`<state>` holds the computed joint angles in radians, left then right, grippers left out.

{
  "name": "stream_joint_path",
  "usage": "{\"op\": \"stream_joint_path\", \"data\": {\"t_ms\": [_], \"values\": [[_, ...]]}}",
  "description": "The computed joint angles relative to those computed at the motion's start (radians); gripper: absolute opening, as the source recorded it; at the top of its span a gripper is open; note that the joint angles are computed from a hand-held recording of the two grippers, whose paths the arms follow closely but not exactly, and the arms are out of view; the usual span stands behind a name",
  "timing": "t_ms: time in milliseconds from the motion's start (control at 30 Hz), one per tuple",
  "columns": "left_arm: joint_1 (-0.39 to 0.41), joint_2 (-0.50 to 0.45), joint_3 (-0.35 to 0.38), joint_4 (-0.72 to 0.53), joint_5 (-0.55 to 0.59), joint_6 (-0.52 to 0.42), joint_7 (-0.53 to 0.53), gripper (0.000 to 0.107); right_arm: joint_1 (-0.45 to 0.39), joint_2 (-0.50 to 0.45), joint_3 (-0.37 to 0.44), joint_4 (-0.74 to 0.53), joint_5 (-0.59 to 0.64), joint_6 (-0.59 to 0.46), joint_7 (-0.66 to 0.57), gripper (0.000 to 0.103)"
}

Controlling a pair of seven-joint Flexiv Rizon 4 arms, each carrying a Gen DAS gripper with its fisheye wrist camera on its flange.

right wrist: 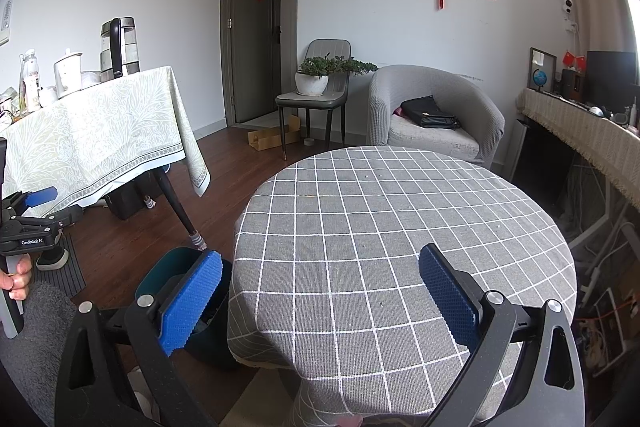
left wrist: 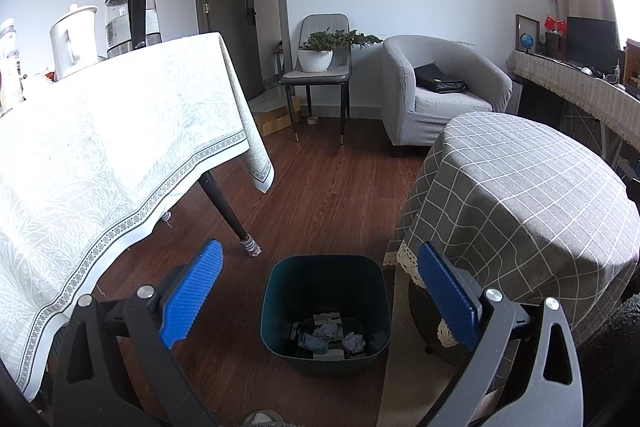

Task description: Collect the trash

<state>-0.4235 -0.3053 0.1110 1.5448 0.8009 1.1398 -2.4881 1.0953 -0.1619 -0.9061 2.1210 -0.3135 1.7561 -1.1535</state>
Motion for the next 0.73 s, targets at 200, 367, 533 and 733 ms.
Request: {"op": "stream_joint_path", "data": {"t_ms": [200,367,533,733], "values": [[0.002,0.000,-0.002,0.001,-0.001,0.000,0.008,0.100,-0.005,0.001,0.004,0.001,-0.002,0.000,0.000,0.100],[0.003,0.000,-0.002,0.002,-0.003,0.000,0.009,0.100,-0.003,0.002,0.000,0.002,-0.007,-0.001,0.002,0.100],[0.005,-0.002,-0.005,0.003,-0.015,-0.006,0.020,0.100,-0.009,0.002,0.007,0.000,-0.010,-0.001,0.004,0.100],[0.006,-0.002,-0.003,0.003,-0.018,-0.008,0.021,0.100,-0.017,0.003,0.014,-0.001,-0.014,-0.001,0.008,0.100]]}}
